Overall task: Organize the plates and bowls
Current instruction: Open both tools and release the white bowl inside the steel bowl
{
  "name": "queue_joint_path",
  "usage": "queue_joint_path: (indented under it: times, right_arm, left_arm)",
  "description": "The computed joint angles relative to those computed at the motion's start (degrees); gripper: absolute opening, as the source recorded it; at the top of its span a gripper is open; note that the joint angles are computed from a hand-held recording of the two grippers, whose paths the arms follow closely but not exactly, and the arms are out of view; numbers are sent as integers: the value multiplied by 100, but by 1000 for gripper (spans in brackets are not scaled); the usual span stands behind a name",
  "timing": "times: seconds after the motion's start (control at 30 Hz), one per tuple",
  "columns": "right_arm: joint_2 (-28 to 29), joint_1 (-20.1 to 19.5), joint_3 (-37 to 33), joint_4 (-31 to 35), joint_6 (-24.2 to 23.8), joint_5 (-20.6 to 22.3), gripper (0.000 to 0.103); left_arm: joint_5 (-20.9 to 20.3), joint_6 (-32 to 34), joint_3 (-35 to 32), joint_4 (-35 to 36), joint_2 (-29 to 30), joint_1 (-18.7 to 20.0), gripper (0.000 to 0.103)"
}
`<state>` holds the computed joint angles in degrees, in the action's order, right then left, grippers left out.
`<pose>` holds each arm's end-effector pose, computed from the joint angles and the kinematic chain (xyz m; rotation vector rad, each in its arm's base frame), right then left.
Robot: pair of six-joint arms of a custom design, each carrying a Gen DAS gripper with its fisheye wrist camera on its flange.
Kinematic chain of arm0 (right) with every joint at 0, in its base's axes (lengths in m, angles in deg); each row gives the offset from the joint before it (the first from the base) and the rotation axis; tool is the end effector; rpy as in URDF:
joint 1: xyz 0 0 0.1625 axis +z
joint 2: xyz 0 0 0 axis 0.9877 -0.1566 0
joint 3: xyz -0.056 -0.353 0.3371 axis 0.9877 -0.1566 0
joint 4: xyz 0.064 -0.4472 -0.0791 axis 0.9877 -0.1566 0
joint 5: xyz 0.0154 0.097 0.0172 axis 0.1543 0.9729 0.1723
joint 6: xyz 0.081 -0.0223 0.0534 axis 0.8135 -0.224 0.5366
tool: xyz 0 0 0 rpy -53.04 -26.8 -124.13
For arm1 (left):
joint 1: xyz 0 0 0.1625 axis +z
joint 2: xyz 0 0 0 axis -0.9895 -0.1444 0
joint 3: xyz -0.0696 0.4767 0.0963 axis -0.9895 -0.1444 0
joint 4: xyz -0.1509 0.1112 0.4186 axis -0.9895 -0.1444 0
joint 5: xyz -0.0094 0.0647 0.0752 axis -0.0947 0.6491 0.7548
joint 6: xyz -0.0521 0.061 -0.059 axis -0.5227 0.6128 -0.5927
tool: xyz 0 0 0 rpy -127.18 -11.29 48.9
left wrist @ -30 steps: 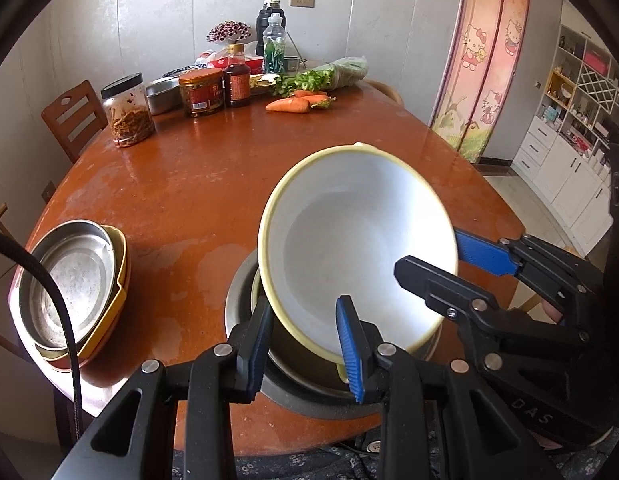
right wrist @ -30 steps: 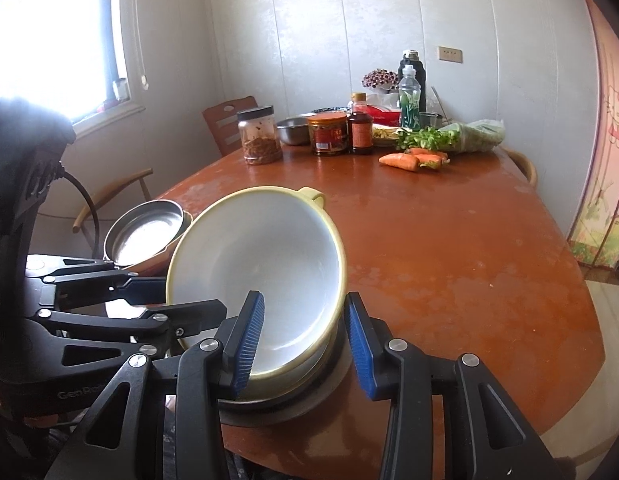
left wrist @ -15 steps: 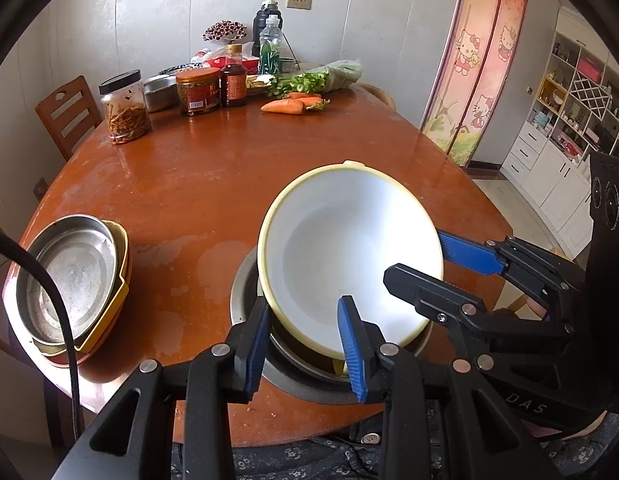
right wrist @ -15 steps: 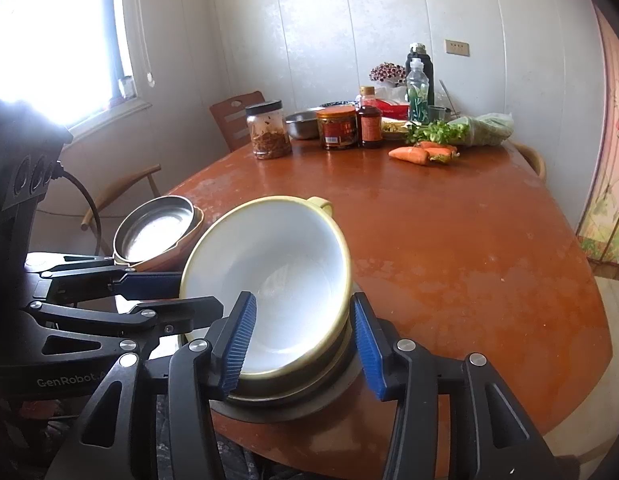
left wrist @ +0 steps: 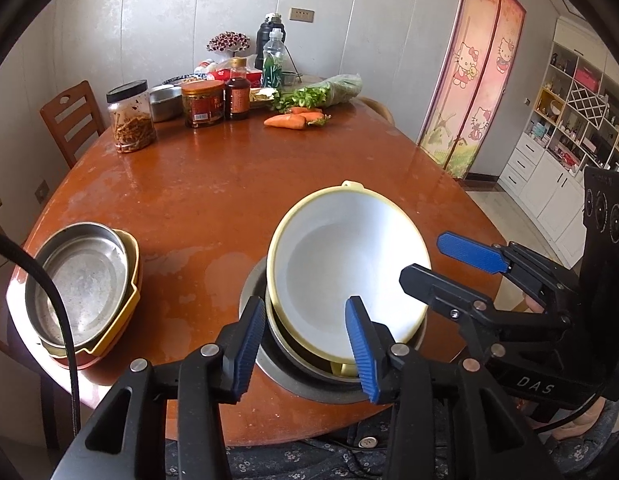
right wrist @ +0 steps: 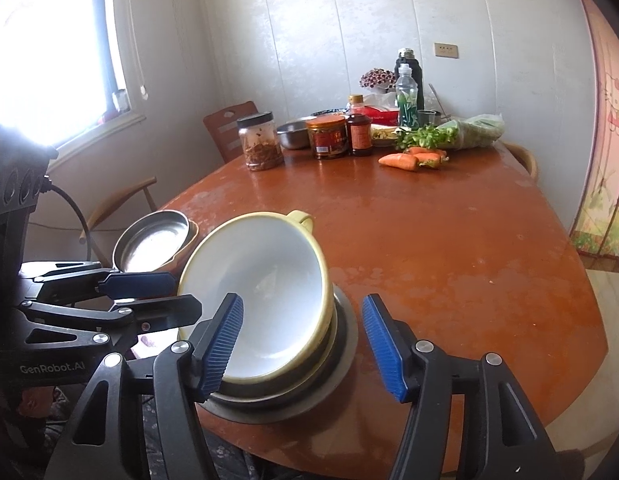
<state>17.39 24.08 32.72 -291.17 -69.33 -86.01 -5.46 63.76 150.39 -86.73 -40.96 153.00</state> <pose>0.2870 -0.7391 0.0184 0.5041 -2.3349 1.0868 -0.0924 -0.7947 0.2477 0.9953 2.5101 -0.5840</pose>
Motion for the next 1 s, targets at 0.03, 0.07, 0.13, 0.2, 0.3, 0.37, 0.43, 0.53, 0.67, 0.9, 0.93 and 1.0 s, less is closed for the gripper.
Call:
queue_joint_path:
  times: [0.03,0.07,0.13,0.2,0.3,0.37,0.43,0.53,0.67,0.9,0.93,1.0]
  right_arm:
    - [-8,2,4,-2,13,-2,65]
    - [-17,5,13,-11,30,1,66]
    - [-26,7,33,-46,46,-6,69]
    - [-37,8,51,-63,94,-2,70]
    - [-48,7,57,-25,165,-13,73]
    - [-45,3,47,29,230,-27,74]
    - [-47,-6,37,108,309,-18,74]
    - [-41,-24,14,244,448,4,74]
    - [-18,-43,-9,377,568,-41,75]
    - [18,-84,-40,463,783,-101,75]
    - [22,-88,-42,475,803,-108,75]
    - [23,-97,-44,493,855,-110,75]
  left_arm:
    - [29,16,26,-82,-9,-10,43]
    - [57,47,67,-169,-27,-22,45]
    - [74,63,112,-272,-52,-30,48]
    - [46,68,124,-300,-69,-21,52]
    - [38,38,111,-323,-68,-1,58]
    - [87,-48,59,-281,-40,20,60]
    - [132,-119,10,-256,-10,46,61]
    - [161,-226,-60,-193,28,81,61]
    - [97,-283,-104,-124,57,127,64]
    - [34,-321,-151,-45,113,161,66]
    - [37,-337,-168,-29,128,166,66]
    - [55,-360,-193,-11,155,172,67]
